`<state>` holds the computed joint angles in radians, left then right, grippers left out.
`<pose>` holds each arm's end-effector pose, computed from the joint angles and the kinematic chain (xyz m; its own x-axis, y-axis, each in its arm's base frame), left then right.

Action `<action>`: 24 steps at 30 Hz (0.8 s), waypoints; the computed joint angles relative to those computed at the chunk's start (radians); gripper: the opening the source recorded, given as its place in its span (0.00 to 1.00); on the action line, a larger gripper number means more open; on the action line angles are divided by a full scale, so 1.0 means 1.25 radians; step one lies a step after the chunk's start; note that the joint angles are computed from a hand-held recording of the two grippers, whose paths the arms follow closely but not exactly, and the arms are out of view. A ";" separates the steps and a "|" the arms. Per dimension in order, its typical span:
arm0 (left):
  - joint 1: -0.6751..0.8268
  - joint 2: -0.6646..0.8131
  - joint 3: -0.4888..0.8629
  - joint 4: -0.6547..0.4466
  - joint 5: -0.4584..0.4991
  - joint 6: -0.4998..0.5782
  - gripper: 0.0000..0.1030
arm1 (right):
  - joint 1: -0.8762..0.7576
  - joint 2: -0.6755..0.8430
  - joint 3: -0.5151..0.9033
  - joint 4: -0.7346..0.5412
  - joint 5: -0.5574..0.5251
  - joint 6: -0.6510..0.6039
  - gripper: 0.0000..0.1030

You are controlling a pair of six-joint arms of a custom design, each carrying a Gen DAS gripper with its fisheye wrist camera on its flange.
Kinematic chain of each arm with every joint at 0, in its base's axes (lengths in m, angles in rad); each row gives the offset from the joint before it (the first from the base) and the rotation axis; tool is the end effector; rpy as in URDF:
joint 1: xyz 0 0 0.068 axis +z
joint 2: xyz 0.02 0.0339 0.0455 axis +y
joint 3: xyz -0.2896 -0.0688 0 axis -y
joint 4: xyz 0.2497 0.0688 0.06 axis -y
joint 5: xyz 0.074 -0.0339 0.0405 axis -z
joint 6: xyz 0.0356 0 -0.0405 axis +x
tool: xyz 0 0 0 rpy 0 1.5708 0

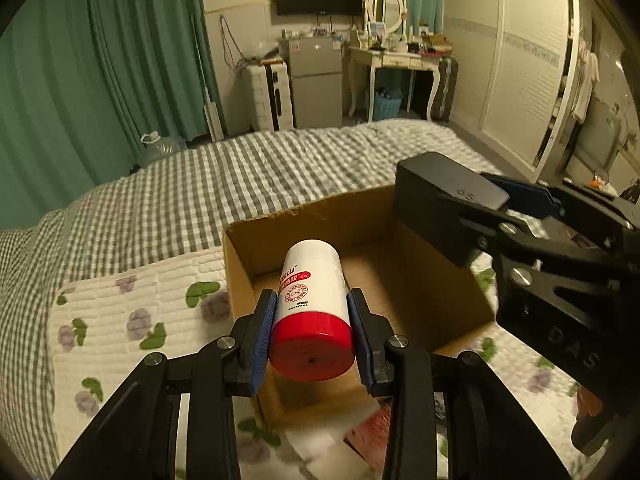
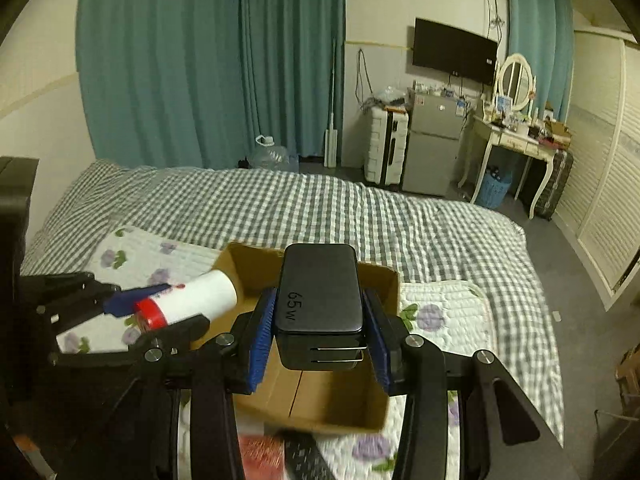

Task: Organize rigid objects
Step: 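Carry both items into the cardboard box and open both tools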

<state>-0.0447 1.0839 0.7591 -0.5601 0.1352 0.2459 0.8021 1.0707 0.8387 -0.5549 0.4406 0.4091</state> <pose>0.2091 -0.0142 0.2621 -0.7183 0.2736 -0.6397 0.3139 0.9480 0.0530 0.1589 0.1425 0.2934 -0.6270 -0.1308 -0.7679 -0.2086 0.9780 0.0038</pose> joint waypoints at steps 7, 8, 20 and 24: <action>-0.029 0.157 -0.033 0.143 -0.022 -0.009 0.35 | -0.147 0.132 -0.070 0.194 -0.118 -0.083 0.40; -0.031 0.180 -0.036 0.161 -0.025 -0.010 0.35 | -0.158 0.151 -0.078 0.214 -0.128 -0.090 0.40; -0.032 0.187 -0.057 0.168 -0.057 -0.018 0.55 | -0.207 0.165 -0.120 0.223 -0.168 -0.047 0.63; 0.003 0.109 -0.037 0.061 -0.035 -0.023 0.56 | -0.190 0.056 -0.090 0.110 -0.141 -0.041 0.72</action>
<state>-0.0405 1.2204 0.7132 -0.4841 0.0920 0.2176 0.5643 1.1411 0.7264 -0.4177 0.2638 0.3576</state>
